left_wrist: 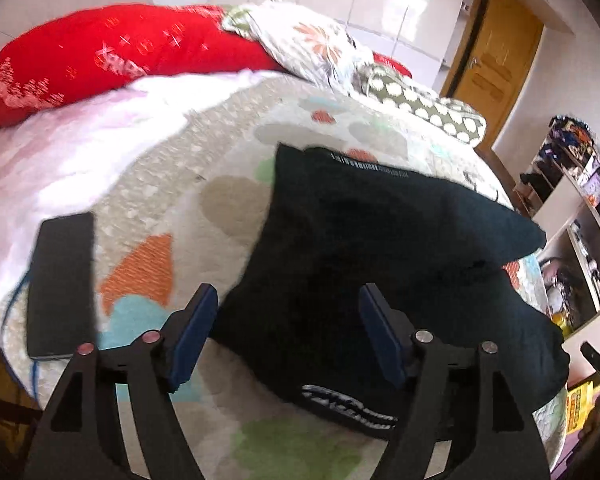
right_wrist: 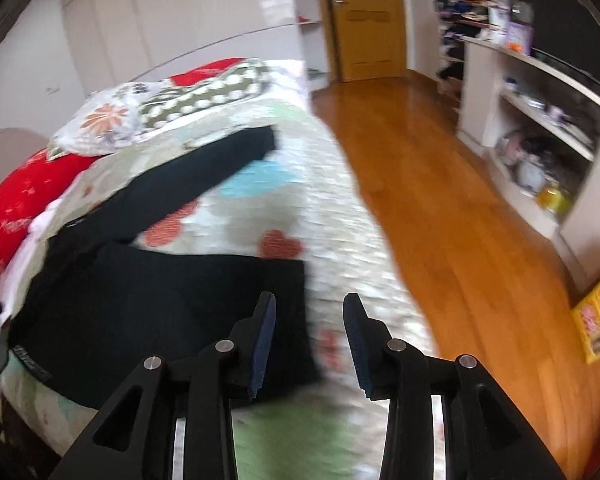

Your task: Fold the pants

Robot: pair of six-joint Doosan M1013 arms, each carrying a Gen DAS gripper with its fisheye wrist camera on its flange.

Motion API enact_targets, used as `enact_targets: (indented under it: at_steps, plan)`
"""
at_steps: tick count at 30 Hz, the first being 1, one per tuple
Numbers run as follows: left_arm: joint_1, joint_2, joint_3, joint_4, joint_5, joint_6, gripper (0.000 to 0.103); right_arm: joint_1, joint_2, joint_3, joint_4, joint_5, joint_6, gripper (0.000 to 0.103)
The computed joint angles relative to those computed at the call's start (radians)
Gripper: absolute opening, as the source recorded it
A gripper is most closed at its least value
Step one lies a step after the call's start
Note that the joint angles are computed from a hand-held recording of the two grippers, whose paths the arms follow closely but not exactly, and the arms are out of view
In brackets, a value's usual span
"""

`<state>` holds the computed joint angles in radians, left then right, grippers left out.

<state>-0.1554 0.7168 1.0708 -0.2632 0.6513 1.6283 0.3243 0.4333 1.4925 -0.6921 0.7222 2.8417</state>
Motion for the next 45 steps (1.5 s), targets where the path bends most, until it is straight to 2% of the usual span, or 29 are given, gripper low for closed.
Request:
enact_targets:
  at_steps: [3, 6, 9, 12, 14, 18, 22, 27, 38, 43, 45]
  plan:
    - [-0.011, 0.039, -0.049, 0.024, 0.056, -0.03, 0.072, -0.013, 0.038, -0.04, 0.126, -0.084, -0.143, 0.038]
    - [-0.022, 0.061, -0.068, 0.095, 0.063, -0.08, 0.072, -0.022, 0.089, -0.091, 0.24, -0.094, -0.256, 0.037]
    - [-0.026, 0.082, -0.088, 0.161, 0.085, -0.139, 0.072, -0.031, 0.123, -0.118, 0.287, -0.064, -0.293, 0.037]
    - [-0.018, 0.096, -0.103, 0.152, 0.108, -0.148, 0.076, -0.041, 0.112, -0.088, 0.303, -0.113, -0.279, 0.037]
    - [-0.011, 0.096, -0.102, 0.115, 0.114, -0.13, 0.077, -0.043, 0.109, -0.091, 0.319, -0.102, -0.288, 0.037]
    - [-0.01, 0.084, -0.096, 0.12, 0.113, -0.132, 0.077, -0.033, 0.116, -0.12, 0.294, -0.077, -0.301, 0.052]
    - [-0.009, 0.066, -0.084, 0.112, 0.095, -0.119, 0.077, -0.027, 0.131, -0.154, 0.33, -0.1, -0.361, 0.052]
    - [-0.016, 0.051, -0.074, 0.111, 0.062, -0.097, 0.079, -0.012, 0.171, -0.228, 0.377, -0.08, -0.476, 0.052]
    - [-0.035, 0.069, -0.087, 0.089, 0.09, -0.062, 0.083, 0.013, 0.255, -0.352, 0.54, -0.04, -0.704, 0.056]
    - [-0.04, 0.072, -0.085, 0.105, 0.079, -0.061, 0.085, 0.023, 0.281, -0.379, 0.544, -0.01, -0.741, 0.067]
    - [-0.041, 0.071, -0.085, 0.108, 0.075, -0.054, 0.085, 0.024, 0.285, -0.392, 0.552, 0.003, -0.76, 0.068]
